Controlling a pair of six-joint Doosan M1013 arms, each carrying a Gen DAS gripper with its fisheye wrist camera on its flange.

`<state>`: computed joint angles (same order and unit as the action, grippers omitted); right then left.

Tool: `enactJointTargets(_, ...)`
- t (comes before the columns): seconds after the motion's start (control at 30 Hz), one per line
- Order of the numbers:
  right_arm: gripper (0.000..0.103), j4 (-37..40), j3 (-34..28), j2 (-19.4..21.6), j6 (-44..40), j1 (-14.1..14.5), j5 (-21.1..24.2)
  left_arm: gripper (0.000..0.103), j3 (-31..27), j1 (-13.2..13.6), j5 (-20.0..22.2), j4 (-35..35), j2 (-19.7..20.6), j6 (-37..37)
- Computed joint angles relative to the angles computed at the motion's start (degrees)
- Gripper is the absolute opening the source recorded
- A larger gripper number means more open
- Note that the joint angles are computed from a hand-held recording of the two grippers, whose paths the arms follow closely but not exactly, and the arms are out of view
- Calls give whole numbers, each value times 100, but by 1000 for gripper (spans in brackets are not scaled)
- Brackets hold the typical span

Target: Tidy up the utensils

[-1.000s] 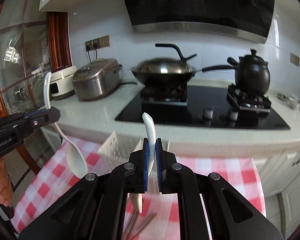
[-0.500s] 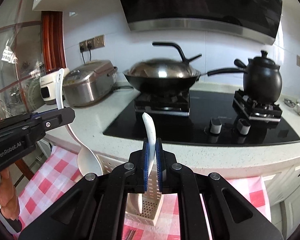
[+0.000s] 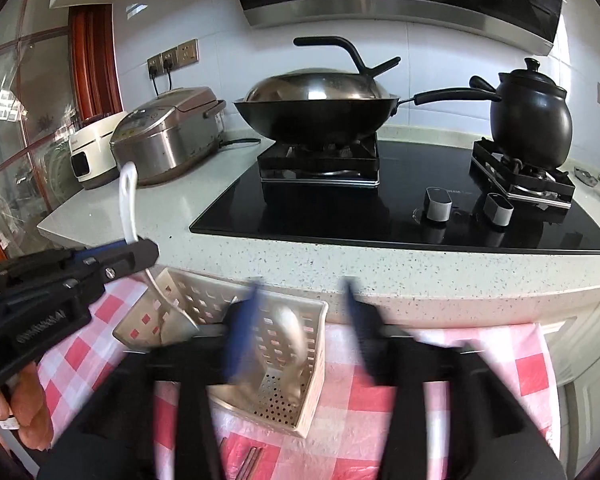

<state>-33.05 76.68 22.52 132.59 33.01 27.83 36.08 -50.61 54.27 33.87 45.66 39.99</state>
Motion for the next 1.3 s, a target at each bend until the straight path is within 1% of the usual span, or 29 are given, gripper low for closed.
enactJointTargets(0.03, 64, -50, 21, -18, 45, 13, 16, 25, 45, -1, -4, 9, -17, -32)
enactJointTargets(0.13, 65, -22, 93, -84, 155, 23, 96, 28, 197, -18, -49, 78, -98, -143)
enactJointTargets(0.23, 67, -129, 277, -203, 437, 47, 150, 36, 469, -61, -166, 238, -261, -374)
enactJointTargets(0.27, 68, -211, 346, -243, 571, 65, 196, 37, 577, -79, -213, 291, -326, -449)
enactJointTargets(0.33, 69, -285, 489, -323, 731, 92, 240, 41, 878, -128, -319, 477, -507, -733)
enactJointTargets(0.4, 72, -336, 746, -464, 941, 118, 183, 45, 1275, -211, -402, 831, -734, -1164)
enactJointTargets(0.53, 75, -723, 1293, -755, 1646, 243, 214, 49, 2115, -412, -513, 1337, -1191, -1963)
enactJointTargets(0.63, 76, -906, 1665, -935, 2033, 375, 328, 49, 2697, -602, -386, 1563, -1471, -2444)
enactJointTargets(0.7, 76, -925, 1881, -1037, 2182, 455, 385, 49, 3005, -715, -341, 1605, -1603, -2602)
enactJointTargets(0.8, 77, -846, 2177, -1173, 2262, 562, 397, 49, 3401, -878, -307, 1525, -1756, -2688)
enactJointTargets(0.93, 77, -744, 2411, -1267, 2278, 700, 458, 49, 3764, -1014, -398, 1296, -1885, -2674)
enactJointTargets(1.1, 77, -625, 2506, -1277, 2246, 810, 587, 49, 4012, -1083, -453, 1045, -1941, -2670)
enactJointTargets(1.3, 77, -376, 2357, -1135, 2051, 880, 695, 49, 4108, -1016, -635, 672, -1928, -2641)
